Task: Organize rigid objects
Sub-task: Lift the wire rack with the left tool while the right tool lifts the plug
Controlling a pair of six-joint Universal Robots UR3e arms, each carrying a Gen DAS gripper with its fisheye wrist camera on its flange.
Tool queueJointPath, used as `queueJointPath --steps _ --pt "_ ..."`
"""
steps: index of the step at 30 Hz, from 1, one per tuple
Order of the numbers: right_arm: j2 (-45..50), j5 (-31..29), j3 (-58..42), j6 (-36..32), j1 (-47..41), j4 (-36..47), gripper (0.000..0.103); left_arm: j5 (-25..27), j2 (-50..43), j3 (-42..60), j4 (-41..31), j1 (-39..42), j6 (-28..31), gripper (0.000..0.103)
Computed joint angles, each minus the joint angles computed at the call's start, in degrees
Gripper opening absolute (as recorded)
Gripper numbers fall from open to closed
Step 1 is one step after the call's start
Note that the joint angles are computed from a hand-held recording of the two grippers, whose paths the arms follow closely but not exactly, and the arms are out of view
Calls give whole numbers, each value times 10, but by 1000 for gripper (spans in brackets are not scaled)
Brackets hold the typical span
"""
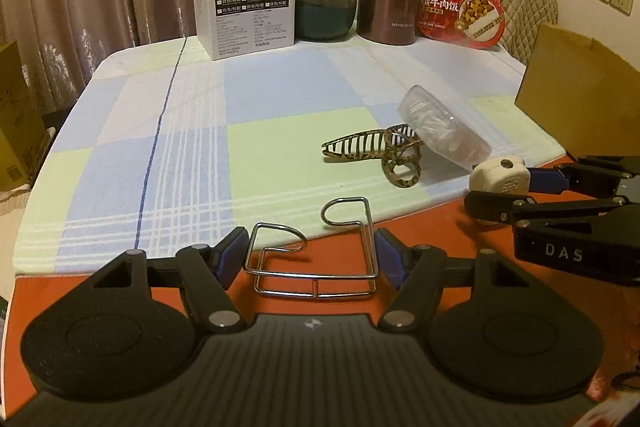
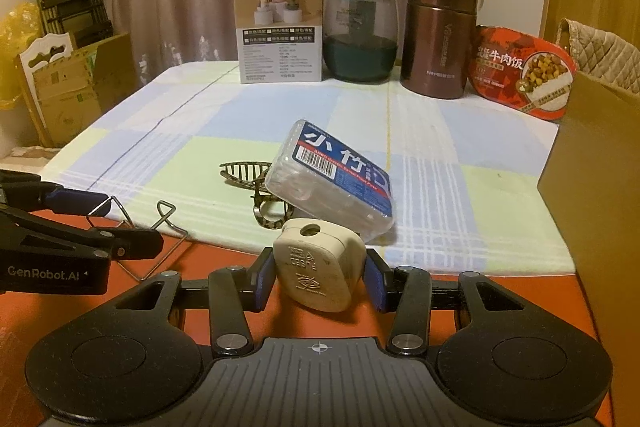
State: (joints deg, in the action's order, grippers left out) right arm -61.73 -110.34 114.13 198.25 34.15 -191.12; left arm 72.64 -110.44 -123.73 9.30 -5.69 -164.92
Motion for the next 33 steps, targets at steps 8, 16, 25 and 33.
queueJointPath --steps 8,16,25,33 --pt "-125 19 54 2 -11 61 43 18 91 -42 -33 -24 -30 64" --pt "-337 32 122 -11 -27 179 43 66 193 -74 -71 -84 -106 64" --pt "-581 56 181 -23 -56 332 43 169 255 -67 -109 -224 -215 64" --pt "-765 77 210 -43 -89 461 43 250 273 -33 -163 -319 -290 64"
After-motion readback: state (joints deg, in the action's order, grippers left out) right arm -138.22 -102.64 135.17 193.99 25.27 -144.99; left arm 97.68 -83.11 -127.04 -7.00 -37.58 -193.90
